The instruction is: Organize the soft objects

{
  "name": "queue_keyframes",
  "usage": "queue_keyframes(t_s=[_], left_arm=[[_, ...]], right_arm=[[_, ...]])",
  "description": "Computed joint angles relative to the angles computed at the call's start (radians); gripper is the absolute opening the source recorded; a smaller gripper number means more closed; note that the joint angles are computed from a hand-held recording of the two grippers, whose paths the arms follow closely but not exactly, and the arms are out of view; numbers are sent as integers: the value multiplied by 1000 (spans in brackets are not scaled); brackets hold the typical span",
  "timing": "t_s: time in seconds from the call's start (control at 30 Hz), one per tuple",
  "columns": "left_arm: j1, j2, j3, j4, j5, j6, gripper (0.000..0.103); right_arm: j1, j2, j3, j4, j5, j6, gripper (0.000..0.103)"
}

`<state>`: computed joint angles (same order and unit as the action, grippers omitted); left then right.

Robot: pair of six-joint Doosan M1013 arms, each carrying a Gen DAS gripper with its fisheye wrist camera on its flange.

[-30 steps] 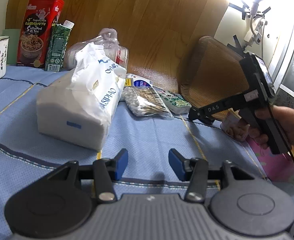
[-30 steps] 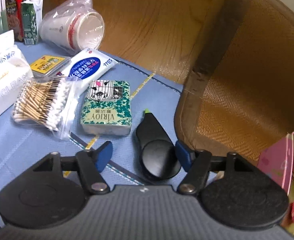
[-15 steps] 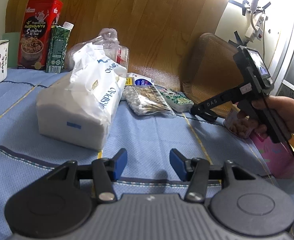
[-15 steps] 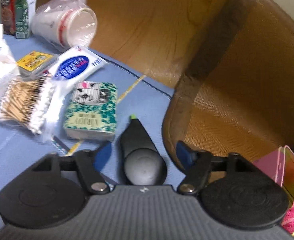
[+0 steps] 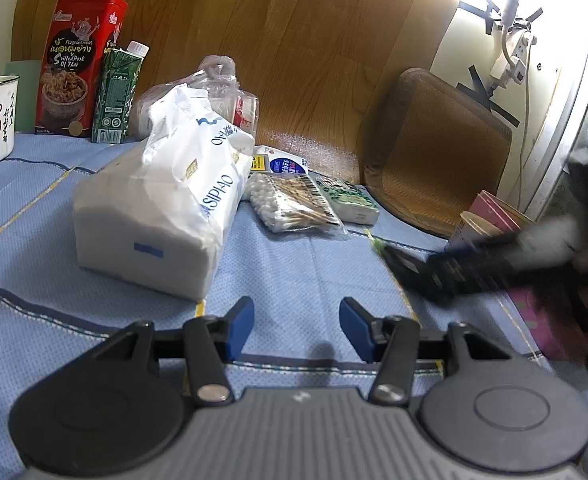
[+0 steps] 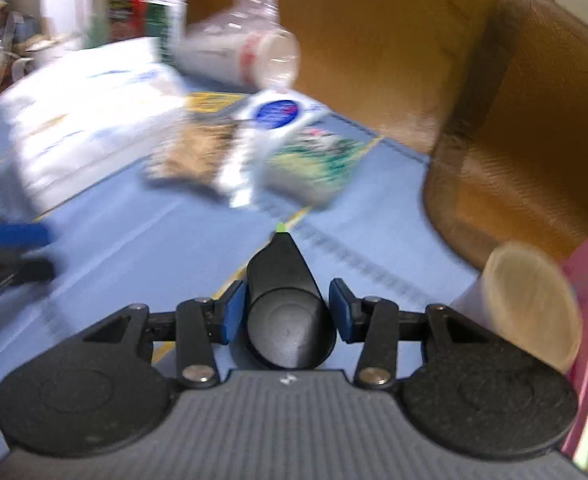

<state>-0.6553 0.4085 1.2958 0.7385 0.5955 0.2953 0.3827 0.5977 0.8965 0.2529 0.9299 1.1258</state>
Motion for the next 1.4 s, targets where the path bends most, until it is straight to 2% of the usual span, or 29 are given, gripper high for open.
queue_keyframes(t_s=[0.17, 0.27, 0.37, 0.5, 0.6, 0.63, 0.7, 0.73, 0.83, 0.97, 1.0, 1.03, 1.1, 1.17, 1.27, 1.4], left_arm=[[-1, 2, -4, -4, 7, 16, 51], [-1, 4, -8, -11, 10, 35, 52], [-4, 8, -16, -15, 24, 55, 53], [-7, 14, -28, -18, 45, 85, 54], [-10, 17, -34, -24, 62, 108, 54], [-14, 17, -37, -30, 74, 116, 54], [-20, 11, -36, -46, 79, 127, 56], [-20, 6, -35, -93, 66, 150, 58], [3, -9, -31, -390, -28, 293, 58], [28, 14, -72, -750, -39, 502, 57], [32, 23, -84, -820, -35, 544, 53], [35, 33, -97, -878, -31, 587, 40], [32, 52, -121, -921, -23, 637, 32], [24, 62, -140, -925, -29, 655, 31], [13, 85, -197, -942, -35, 726, 30], [-2, 151, -341, -994, -15, 861, 30]], right_arm=[[8, -148, 268, 146, -194, -114, 49], [10, -197, 357, 208, -250, -129, 54], [4, -226, 425, 260, -321, -164, 61], [5, -244, 469, 295, -387, -176, 64], [9, -259, 500, 312, -427, -196, 61], [8, -264, 510, 331, -436, -211, 52], [9, -274, 526, 350, -450, -221, 52], [8, -278, 534, 368, -457, -230, 52], [-10, -279, 537, 462, -432, -225, 52], [-39, -274, 538, 639, -370, -214, 52], [-43, -275, 543, 676, -360, -219, 52], [-45, -278, 550, 707, -356, -230, 52], [-41, -290, 568, 720, -378, -241, 52], [-32, -311, 592, 694, -445, -247, 52], [-31, -342, 628, 735, -552, -331, 52], [-19, -387, 681, 838, -783, -519, 52]])
